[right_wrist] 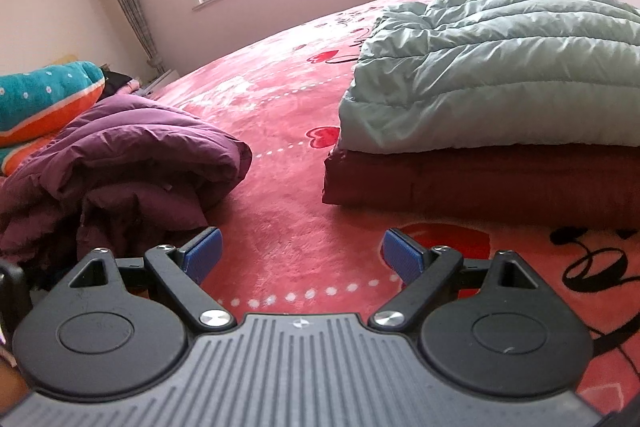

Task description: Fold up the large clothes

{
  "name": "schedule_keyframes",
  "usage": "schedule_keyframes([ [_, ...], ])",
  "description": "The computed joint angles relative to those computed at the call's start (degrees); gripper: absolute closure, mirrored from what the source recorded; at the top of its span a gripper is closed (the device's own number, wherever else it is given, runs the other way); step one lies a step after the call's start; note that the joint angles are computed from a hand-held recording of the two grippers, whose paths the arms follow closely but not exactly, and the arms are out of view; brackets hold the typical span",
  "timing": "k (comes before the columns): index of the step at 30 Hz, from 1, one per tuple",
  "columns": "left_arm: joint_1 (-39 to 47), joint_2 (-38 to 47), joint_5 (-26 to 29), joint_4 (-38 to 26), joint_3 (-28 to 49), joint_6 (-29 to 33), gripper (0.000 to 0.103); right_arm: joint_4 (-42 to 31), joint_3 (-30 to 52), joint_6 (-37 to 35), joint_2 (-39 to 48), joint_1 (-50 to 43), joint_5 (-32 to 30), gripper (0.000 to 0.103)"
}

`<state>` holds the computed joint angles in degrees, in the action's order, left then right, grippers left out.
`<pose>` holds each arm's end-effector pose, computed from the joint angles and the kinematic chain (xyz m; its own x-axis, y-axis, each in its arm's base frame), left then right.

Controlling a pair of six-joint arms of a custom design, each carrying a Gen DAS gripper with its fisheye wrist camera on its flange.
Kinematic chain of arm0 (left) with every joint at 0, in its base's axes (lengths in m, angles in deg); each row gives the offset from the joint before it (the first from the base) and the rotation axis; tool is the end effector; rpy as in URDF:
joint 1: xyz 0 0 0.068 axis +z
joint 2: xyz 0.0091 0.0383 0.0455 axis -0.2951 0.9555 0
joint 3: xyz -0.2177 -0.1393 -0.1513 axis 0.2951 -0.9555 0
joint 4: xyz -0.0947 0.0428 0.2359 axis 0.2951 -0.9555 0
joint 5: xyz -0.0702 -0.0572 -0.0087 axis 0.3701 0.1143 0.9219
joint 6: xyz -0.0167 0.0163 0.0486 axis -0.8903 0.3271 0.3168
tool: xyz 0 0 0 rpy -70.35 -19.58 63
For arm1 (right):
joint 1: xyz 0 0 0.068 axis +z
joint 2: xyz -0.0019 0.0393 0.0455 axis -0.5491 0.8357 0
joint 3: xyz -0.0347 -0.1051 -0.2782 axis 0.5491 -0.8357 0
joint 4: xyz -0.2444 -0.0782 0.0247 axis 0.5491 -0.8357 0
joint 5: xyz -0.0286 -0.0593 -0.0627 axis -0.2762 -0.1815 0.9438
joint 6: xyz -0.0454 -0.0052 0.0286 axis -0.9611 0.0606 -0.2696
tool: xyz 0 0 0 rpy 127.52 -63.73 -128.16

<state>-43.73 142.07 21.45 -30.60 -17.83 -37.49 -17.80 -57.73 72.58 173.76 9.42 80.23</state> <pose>0.3333 -0.1573 0.1316 -0.3856 0.5327 -0.7534 0.3986 0.8326 0.3847 0.2185 0.1678 0.1147 -0.3894 0.4970 -0.7755 0.4320 0.8421 0.3227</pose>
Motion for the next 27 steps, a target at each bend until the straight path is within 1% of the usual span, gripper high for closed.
schedule_keyframes([
  [1, 0.2, -0.4, 0.2, -0.7, 0.2, -0.6, 0.079, 0.6, -0.3, -0.4, 0.0, -0.2, -0.3, 0.000],
  [4, 0.9, -2.9, 1.2, -2.7, -0.1, -2.8, 0.092, 2.2, -0.8, -1.3, -0.1, -0.5, -1.6, 0.000],
  [7, 3.3, -7.2, 4.4, -4.9, -1.0, -5.9, 0.097, 2.5, -0.7, -1.6, 0.1, -0.5, -2.0, 0.000],
  [10, 6.6, -13.4, 8.6, -7.7, -2.0, -7.2, 0.099, 3.7, -0.9, -2.2, 0.6, -0.7, -3.1, 0.000],
  [13, 10.3, -20.7, 13.7, -12.8, -2.0, -9.0, 0.101, 5.5, -0.6, -3.8, 1.8, -0.9, -4.8, 0.000],
  [14, 10.6, -21.8, 14.4, -13.8, -1.7, -9.9, 0.101, 6.0, -0.3, -4.5, 2.4, -0.8, -5.3, 0.000],
  [16, 14.0, -26.6, 18.3, -18.0, -1.6, -11.3, 0.102, 6.6, 0.4, -5.5, 3.5, -0.4, -5.9, 0.000],
  [19, 18.1, -30.9, 22.5, -21.5, -0.8, -12.3, 0.103, 7.3, 2.0, -7.3, 5.6, 0.3, -6.8, 0.000],
  [20, 19.5, -32.1, 23.8, -21.2, -1.4, -12.1, 0.103, 7.3, 2.5, -7.8, 6.3, 0.5, -6.9, 0.000],
  [21, 21.1, -34.2, 24.5, -19.5, -2.5, -11.4, 0.103, 7.7, 3.3, -8.6, 7.4, 0.4, -7.3, 0.000],
  [22, 20.0, -34.0, 22.6, -17.2, -2.9, -11.2, 0.103, 8.1, 3.9, -9.0, 8.2, 0.6, -7.5, 0.000],
  [24, 22.9, -34.8, 25.1, -19.0, -2.0, -10.0, 0.103, 9.8, 5.2, -10.3, 10.3, 0.7, -8.3, 0.000],
  [25, 23.3, -34.0, 25.2, -19.0, -1.8, -10.4, 0.103, 10.6, 6.4, -11.3, 11.8, 0.8, -8.7, 0.000],
  [27, 25.8, -34.9, 27.9, -19.8, -2.8, -9.3, 0.103, 10.6, 8.7, -12.7, 14.1, 0.7, -10.1, 0.000],
])
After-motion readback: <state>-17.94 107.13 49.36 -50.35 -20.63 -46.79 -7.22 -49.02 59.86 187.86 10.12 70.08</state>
